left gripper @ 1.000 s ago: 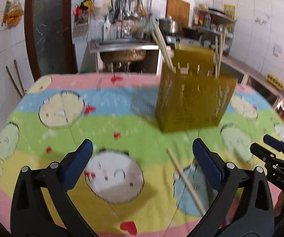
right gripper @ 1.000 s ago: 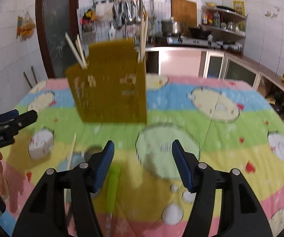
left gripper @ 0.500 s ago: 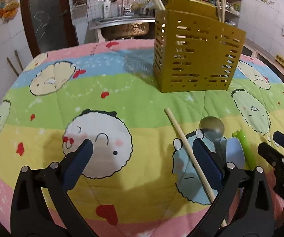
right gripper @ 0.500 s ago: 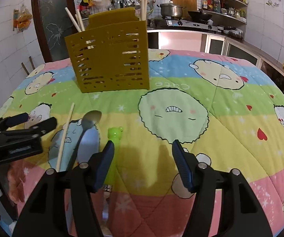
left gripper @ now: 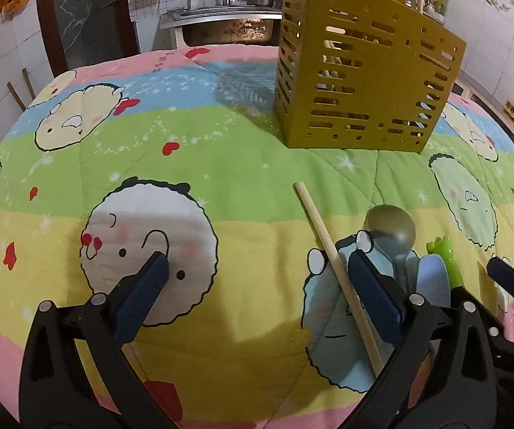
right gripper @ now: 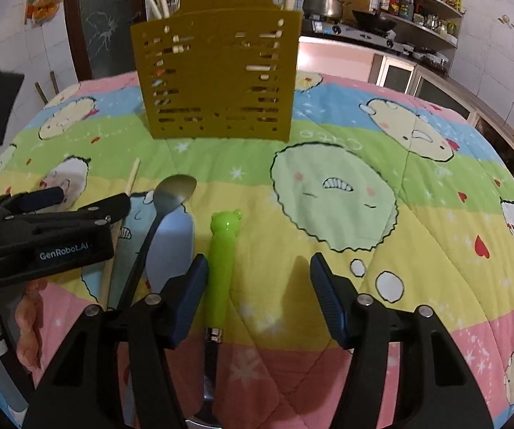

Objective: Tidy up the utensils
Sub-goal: 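Move both open tools down toward the green bear-handled fork and a chopstick, then close the right tool on the green bear-handled fork while the left tool grasps a chopstick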

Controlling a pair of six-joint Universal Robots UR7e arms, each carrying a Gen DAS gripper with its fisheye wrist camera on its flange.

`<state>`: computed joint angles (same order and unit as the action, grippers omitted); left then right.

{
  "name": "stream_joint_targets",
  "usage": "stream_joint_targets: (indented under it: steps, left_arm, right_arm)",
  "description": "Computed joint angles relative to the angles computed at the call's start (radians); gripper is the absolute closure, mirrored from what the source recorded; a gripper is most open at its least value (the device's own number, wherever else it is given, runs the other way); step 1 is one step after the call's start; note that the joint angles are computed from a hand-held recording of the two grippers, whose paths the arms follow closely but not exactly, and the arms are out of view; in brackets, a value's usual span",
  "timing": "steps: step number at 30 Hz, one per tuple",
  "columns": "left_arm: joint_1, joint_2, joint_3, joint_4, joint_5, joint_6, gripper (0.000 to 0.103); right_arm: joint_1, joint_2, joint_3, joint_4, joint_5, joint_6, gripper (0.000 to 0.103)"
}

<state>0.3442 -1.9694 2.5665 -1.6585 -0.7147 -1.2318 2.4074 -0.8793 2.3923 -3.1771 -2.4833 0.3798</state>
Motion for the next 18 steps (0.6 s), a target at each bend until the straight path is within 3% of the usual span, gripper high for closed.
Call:
stream_joint_targets:
  steps: [5, 7, 8, 13, 18]
  left_arm:
    - [0.002, 0.028, 0.003, -0.033, -0.003, 0.035, 0.017]
    - [0.0, 0.03, 0.004, -0.046, -0.005, 0.053, 0.025]
    - [-0.002, 0.031, 0.006, -0.056, -0.008, 0.064, 0.028]
    - [-0.006, 0.05, 0.008, -0.104, -0.019, 0.107, 0.053]
    - [0.0, 0.087, 0.001, -0.156, -0.036, 0.126, 0.067]
  right_arm:
    - [-0.017, 0.024, -0.018, 0.0, 0.008, -0.013, 0.066]
    - [-0.024, 0.023, -0.016, -0.02, 0.013, -0.023, 0.084]
    - [-0.024, 0.021, -0.016, -0.02, 0.011, -0.024, 0.087]
    - [-0.032, -0.011, 0.011, -0.02, -0.018, -0.008, 0.087]
    - [-0.047, -0.044, 0.04, -0.023, -0.033, 0.02, 0.087]
